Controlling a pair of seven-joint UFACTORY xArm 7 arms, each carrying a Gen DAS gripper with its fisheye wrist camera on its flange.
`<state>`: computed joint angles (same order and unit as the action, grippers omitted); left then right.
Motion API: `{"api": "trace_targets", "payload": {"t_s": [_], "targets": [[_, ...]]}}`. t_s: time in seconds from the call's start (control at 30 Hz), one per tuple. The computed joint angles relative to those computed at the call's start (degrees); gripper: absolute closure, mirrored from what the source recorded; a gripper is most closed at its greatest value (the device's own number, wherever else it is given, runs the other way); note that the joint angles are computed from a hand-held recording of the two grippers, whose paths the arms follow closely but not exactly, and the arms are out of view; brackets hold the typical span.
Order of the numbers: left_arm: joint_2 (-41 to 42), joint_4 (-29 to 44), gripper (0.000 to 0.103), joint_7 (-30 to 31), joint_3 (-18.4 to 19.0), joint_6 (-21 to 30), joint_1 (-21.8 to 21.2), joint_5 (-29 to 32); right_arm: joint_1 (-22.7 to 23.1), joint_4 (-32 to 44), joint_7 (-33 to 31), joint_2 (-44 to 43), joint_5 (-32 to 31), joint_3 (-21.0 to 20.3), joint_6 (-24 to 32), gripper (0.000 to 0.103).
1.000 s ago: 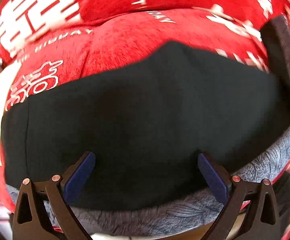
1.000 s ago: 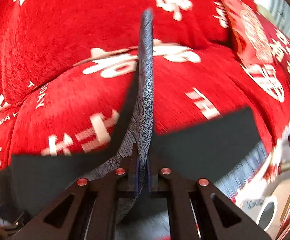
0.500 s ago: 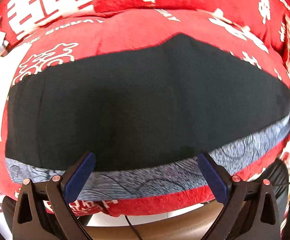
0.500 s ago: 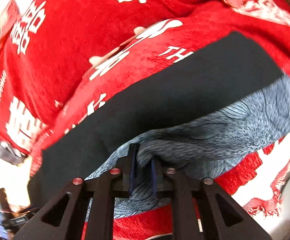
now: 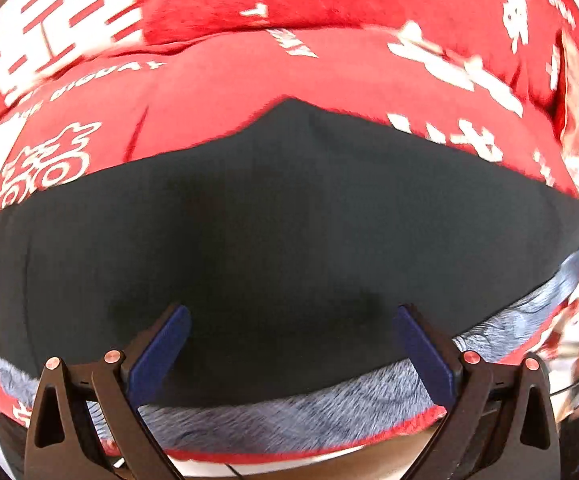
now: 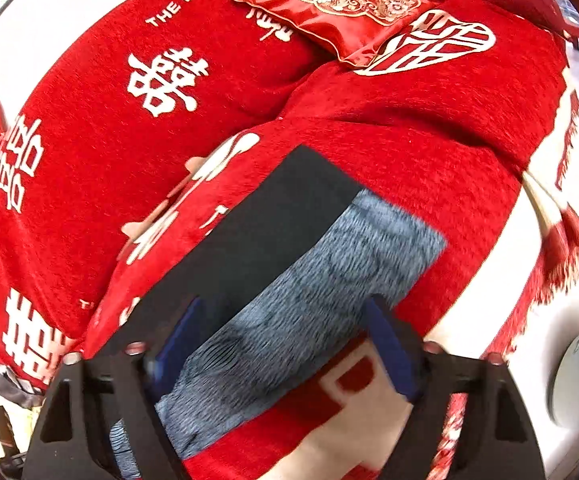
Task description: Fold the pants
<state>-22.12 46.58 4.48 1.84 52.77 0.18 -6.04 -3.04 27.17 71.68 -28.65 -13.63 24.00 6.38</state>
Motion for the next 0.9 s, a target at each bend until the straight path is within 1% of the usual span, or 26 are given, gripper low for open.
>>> {"api": "trace_targets", "payload": {"t_s": [0.03, 0.07, 0.1, 0.13, 0.17, 0.2, 0.27, 0.3, 0.33, 0.37, 0.4, 0.43, 0.47, 0.5, 0.53, 0.57, 0.6, 0.63, 0.67, 0.7, 0.73, 0.77, 0.8, 0.83, 0.87, 0.9], "targets": [[0.5, -0.6, 0.000, -1.4, -1.6, -0.5, 0.3, 2.5, 1.4, 0.3, -1.8, 1.1, 0.2, -2.0, -0.2, 0.052], [-0.2, -2.3, 0.000, -2.4, -2.7, -2.7, 0.4, 4.5, 3.3, 0.7, -4.1, 2.1, 0.8, -4.4, 0.3, 0.070], [-1.8, -4.3, 0.000, -2.7, -2.9, -5.3, 0.3, 5.4, 4.2, 2.0, -6.1, 3.3, 0.9, -5.6, 1.9, 0.088], [-2.6, -5.1, 0.000, -2.4, -2.5, -5.8, 0.0, 5.4, 3.8, 2.7, -7.0, 3.8, 0.3, -5.4, 3.0, 0.097], [-3.1, -5.5, 0.000, -1.8, -1.9, -5.8, -0.3, 4.9, 2.8, 4.2, -7.6, 4.4, -1.1, -4.6, 5.5, 0.099], [-3.7, -6.1, 0.000, -1.1, -1.4, -5.7, -0.5, 4.5, 1.0, 5.6, -6.8, 4.5, -3.2, -2.9, 7.6, 0.100], [-5.0, -6.8, 0.000, -0.3, -1.3, -5.2, -0.3, 5.3, 0.9, 6.2, -6.7, 3.8, -5.1, -3.4, 9.8, 0.100], [-5.4, -6.9, 0.000, -0.4, -1.4, -4.7, -0.1, 5.6, 1.3, 5.9, -5.9, 2.7, -4.9, -4.1, 10.2, 0.099], [-5.6, -6.8, 0.000, -0.7, -1.5, -4.1, 0.1, 5.8, 2.8, 4.5, -5.9, 1.2, -3.3, -6.1, 9.9, 0.097], [-5.8, -6.9, 0.000, -1.0, -1.4, -3.6, 0.4, 5.9, 4.0, 3.0, -5.9, 0.0, -1.7, -7.7, 9.0, 0.085], [-6.3, -7.0, 0.000, -2.0, -1.5, -3.0, 0.9, 6.2, 4.2, 1.3, -5.1, -2.1, -0.6, -8.2, 9.2, 0.054], [-6.9, -7.4, 0.000, -2.5, -1.5, -2.5, 1.2, 6.5, 3.0, 0.2, -3.8, -3.9, -0.8, -7.0, 10.4, 0.034], [-7.6, -7.6, 0.000, -3.0, -1.6, -1.7, 1.5, 6.7, 0.8, -1.1, -1.4, -6.2, -2.0, -4.4, 11.4, 0.015], [-8.5, -7.7, 0.000, -3.3, -1.5, -0.7, 1.3, 6.5, -0.6, -2.9, 0.6, -8.5, -3.3, -2.6, 11.5, 0.015], [-9.1, -7.7, 0.000, -2.6, -1.1, -0.3, 0.7, 5.6, 0.3, -3.4, 0.1, -8.5, -2.9, -3.2, 11.3, 0.015], [-10.0, -7.9, 0.000, -1.5, -0.8, -0.5, -0.1, 4.8, 2.6, -4.2, -1.5, -7.7, -1.7, -5.4, 10.0, 0.015], [-10.6, -8.2, 0.000, -1.0, -1.1, -1.2, -0.6, 4.7, 3.7, -4.9, -2.3, -7.0, -0.8, -6.5, 8.3, 0.016], [-10.6, -8.1, 0.000, -0.7, -1.6, -2.2, -1.0, 4.9, 3.5, -4.9, -2.3, -6.0, -0.4, -6.4, 7.5, 0.017], [-10.0, -7.5, 0.000, -0.7, -2.2, -2.8, -1.4, 5.0, 3.0, -4.6, -2.4, -4.9, -0.3, -6.2, 6.5, 0.023], [-8.8, -6.6, 0.000, -1.1, -2.7, -3.1, -1.8, 4.8, 2.5, -4.2, -2.6, -3.4, -0.2, -6.2, 4.9, 0.034], [-7.6, -5.6, 0.000, -1.8, -3.0, -3.0, -2.0, 4.6, 2.1, -3.4, -2.9, -1.2, 0.2, -6.4, 3.3, 0.042], [-5.7, -4.2, 0.000, -2.4, -3.2, -3.0, -2.4, 4.1, 2.8, -2.4, -3.9, 0.9, 1.0, -7.5, 2.7, 0.057], [-4.1, -3.1, 0.000, -3.0, -3.5, -2.8, -2.6, 4.2, 1.1, -1.1, -3.7, 1.8, 0.3, -6.2, 3.6, 0.076], [-3.1, -2.3, 0.000, -3.4, -3.8, -2.7, -2.6, 4.7, -0.2, 0.5, -3.7, 2.3, -0.8, -5.0, 5.1, 0.087], [-2.6, -1.7, 0.000, -4.8, -4.7, -2.3, -2.7, 5.2, -0.1, 1.9, -4.3, 2.4, -1.4, -5.0, 6.7, 0.089], [-2.5, -1.2, 0.000, -5.2, -4.7, -2.2, -3.2, 4.9, -1.2, 3.1, -3.9, 1.4, -3.4, -3.6, 8.6, 0.091]]}}
